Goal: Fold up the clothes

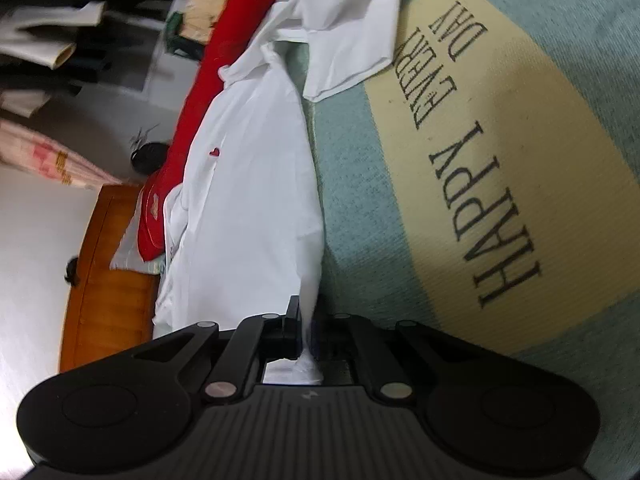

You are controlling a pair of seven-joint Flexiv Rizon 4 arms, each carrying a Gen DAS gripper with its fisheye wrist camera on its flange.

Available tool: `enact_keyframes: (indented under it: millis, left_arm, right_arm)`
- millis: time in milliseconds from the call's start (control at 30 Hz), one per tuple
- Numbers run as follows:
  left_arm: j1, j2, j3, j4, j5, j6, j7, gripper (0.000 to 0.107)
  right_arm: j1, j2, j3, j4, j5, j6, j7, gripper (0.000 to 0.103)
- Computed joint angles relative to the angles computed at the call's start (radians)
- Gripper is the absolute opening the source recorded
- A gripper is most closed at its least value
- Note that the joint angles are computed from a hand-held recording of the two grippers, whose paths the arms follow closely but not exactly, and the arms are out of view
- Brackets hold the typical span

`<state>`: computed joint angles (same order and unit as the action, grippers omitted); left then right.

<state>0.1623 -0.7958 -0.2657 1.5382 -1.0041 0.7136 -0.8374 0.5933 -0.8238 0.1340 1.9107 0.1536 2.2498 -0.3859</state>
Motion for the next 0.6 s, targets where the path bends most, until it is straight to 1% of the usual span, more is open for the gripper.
enact_keyframes:
  millis: [33,67,100,133,167,200,233,367,433,533,600]
  left_arm:
    - [0.002,-0.002,-0.002,0.000,-0.004,-0.002,0.000,0.010]
    - [0.004,-0.004,-0.004,-0.001,-0.007,-0.004,0.000,0.010]
    - [0.006,-0.006,-0.006,-0.001,-0.011,-0.007,-0.001,0.010]
    - [0.009,-0.012,-0.008,-0.007,-0.015,-0.016,-0.007,0.010]
    - [0.010,-0.018,-0.009,-0.015,-0.014,-0.025,-0.013,0.010]
    - [0.011,-0.023,-0.009,-0.021,-0.013,-0.032,-0.017,0.010]
    - [0.008,-0.018,-0.008,-0.015,-0.013,-0.025,-0.012,0.009]
    - [-0.004,0.005,-0.003,0.013,-0.020,0.014,-0.002,0.009]
    - [-0.009,0.020,0.000,0.028,-0.023,0.034,0.001,0.006]
    - [-0.012,0.054,0.004,0.052,-0.024,0.054,0.014,0.003]
    - [0.002,0.079,-0.008,0.072,-0.059,0.047,0.046,0.002]
  right_arm:
    - [-0.004,-0.011,0.006,-0.006,-0.011,0.025,-0.004,0.020]
    - [-0.008,-0.023,0.013,-0.013,-0.022,0.052,-0.007,0.023]
    - [-0.015,-0.042,0.023,-0.022,-0.034,0.085,-0.007,0.025]
    - [-0.022,-0.052,0.027,-0.020,-0.040,0.103,-0.005,0.019]
    - [-0.028,-0.062,0.031,-0.019,-0.045,0.118,-0.002,0.010]
    - [-0.035,-0.068,0.036,-0.021,-0.044,0.117,0.009,0.004]
    - [-0.041,-0.074,0.040,-0.021,-0.055,0.128,0.012,0.003]
    - [0.004,-0.038,-0.009,-0.007,-0.034,0.054,-0.039,0.001]
    - [0.024,-0.022,-0.022,-0.006,-0.001,0.025,-0.051,0.002]
    - [0.095,0.018,-0.078,-0.003,0.084,-0.037,-0.092,0.005]
    - [0.122,0.037,-0.098,0.002,0.128,-0.030,-0.115,0.005]
